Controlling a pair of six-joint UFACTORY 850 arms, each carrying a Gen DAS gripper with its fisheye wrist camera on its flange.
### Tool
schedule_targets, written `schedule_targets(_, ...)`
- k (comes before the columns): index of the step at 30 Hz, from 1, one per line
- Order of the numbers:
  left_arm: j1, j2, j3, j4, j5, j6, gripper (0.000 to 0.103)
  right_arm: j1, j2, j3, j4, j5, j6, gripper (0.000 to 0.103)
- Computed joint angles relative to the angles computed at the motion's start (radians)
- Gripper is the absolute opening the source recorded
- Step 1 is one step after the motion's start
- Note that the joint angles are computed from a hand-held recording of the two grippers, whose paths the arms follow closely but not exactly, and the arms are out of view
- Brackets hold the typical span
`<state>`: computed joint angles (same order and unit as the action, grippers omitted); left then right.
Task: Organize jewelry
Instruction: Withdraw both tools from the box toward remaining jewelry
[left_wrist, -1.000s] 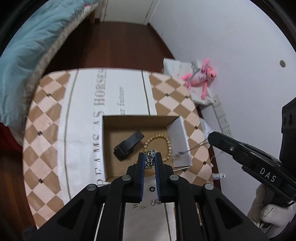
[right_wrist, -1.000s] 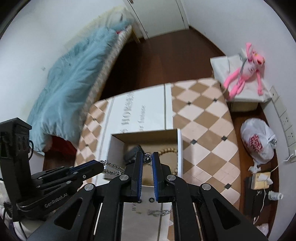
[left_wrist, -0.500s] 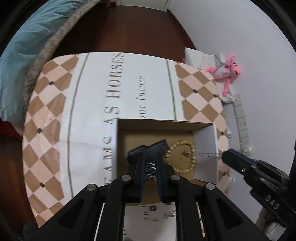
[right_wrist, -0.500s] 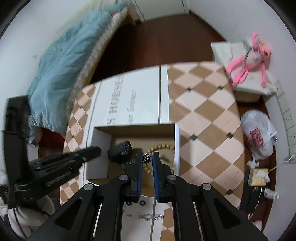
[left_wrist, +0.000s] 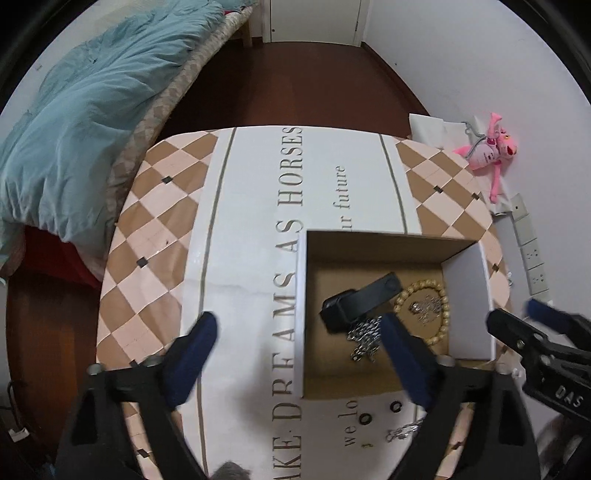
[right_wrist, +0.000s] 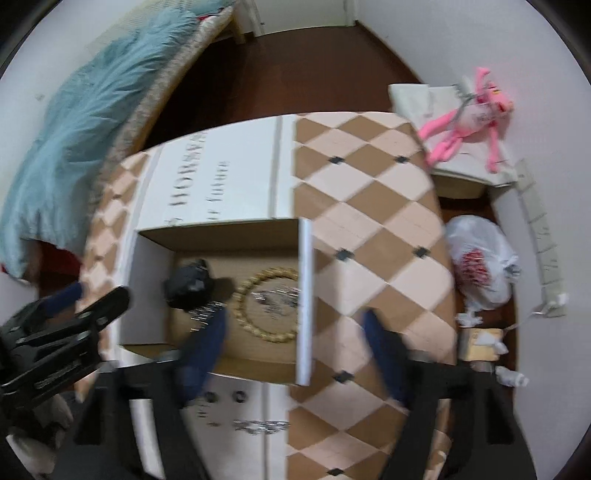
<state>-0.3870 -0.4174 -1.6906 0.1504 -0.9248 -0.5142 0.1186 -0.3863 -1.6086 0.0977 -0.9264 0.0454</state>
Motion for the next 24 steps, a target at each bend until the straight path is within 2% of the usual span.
schedule_targets(4, -0.027, 0.029, 0.049, 0.091, 0.021, -0.060, 0.097, 0.020, 0.037, 0.062, -0.103, 0.028, 0.069, 0.096)
schedule_targets(6, -0.031, 0.039, 0.062, 0.095, 0.027, -0.071, 0.097, 0.026, 0.049, 0.084, -0.133, 0.037, 0.090, 0.099)
schedule_targets(10, -0.040, 0.062, 0.081, 0.116, 0.039, -0.101, 0.097, 0.035, 0.084, 0.122, -0.173, 0.068, 0.123, 0.100)
schedule_targets(24, -0.097, 0.194, 0.115, 0.230, 0.068, -0.203, 0.097, 0.054, 0.255, 0.191, -0.235, 0.134, 0.182, 0.100)
